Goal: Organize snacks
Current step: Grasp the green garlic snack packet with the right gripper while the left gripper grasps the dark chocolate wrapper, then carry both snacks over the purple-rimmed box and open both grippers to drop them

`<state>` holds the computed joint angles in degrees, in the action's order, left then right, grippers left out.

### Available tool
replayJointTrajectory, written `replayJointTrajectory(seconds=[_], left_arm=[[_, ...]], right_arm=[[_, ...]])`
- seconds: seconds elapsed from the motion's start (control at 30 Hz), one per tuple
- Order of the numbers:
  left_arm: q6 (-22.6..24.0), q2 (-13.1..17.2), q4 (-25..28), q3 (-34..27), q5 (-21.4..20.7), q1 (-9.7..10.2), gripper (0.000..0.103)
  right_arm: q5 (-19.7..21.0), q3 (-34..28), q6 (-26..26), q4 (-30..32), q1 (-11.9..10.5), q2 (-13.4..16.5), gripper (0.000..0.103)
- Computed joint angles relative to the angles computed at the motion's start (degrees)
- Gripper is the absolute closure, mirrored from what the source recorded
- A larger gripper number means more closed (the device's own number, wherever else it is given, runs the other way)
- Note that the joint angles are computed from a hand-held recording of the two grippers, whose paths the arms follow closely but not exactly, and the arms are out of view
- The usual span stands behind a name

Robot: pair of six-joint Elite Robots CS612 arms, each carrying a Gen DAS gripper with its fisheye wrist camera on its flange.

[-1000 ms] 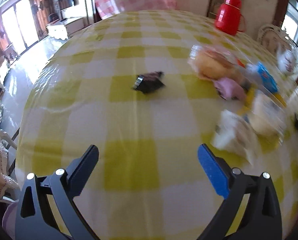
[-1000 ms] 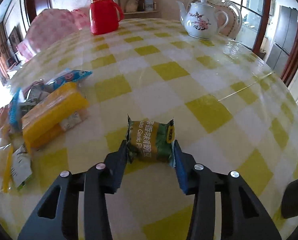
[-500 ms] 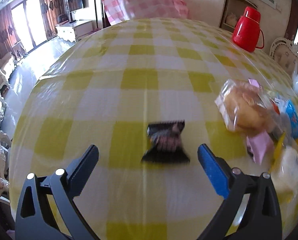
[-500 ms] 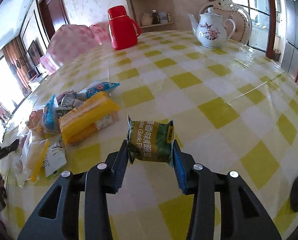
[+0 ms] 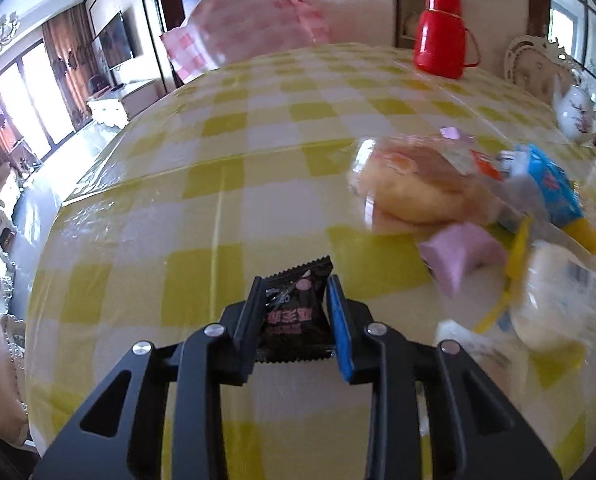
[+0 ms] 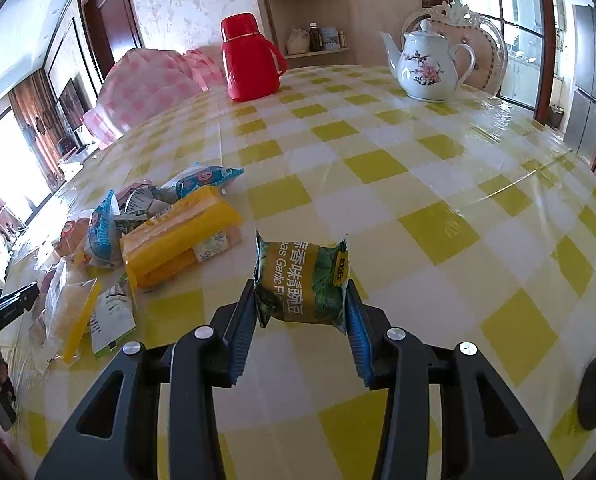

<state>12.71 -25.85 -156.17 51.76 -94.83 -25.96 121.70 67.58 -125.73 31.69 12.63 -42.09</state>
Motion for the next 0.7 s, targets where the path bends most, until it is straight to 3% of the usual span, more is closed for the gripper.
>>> replayJointTrajectory(seconds=[0.37,0.7], left_arm=[[3.8,-6.1,-6.1,12.0,-2.3,-0.34,0.072],[6.9,-11.0,-11.2,22.2,-4.7,-0.46,0.072]], right_arm=[[-0.7,0.4,-1.2,-1.4,0.1,-0.4,0.061],[-4.4,1.3,-3.9,-5.3,0.9,-1.1,0.061]])
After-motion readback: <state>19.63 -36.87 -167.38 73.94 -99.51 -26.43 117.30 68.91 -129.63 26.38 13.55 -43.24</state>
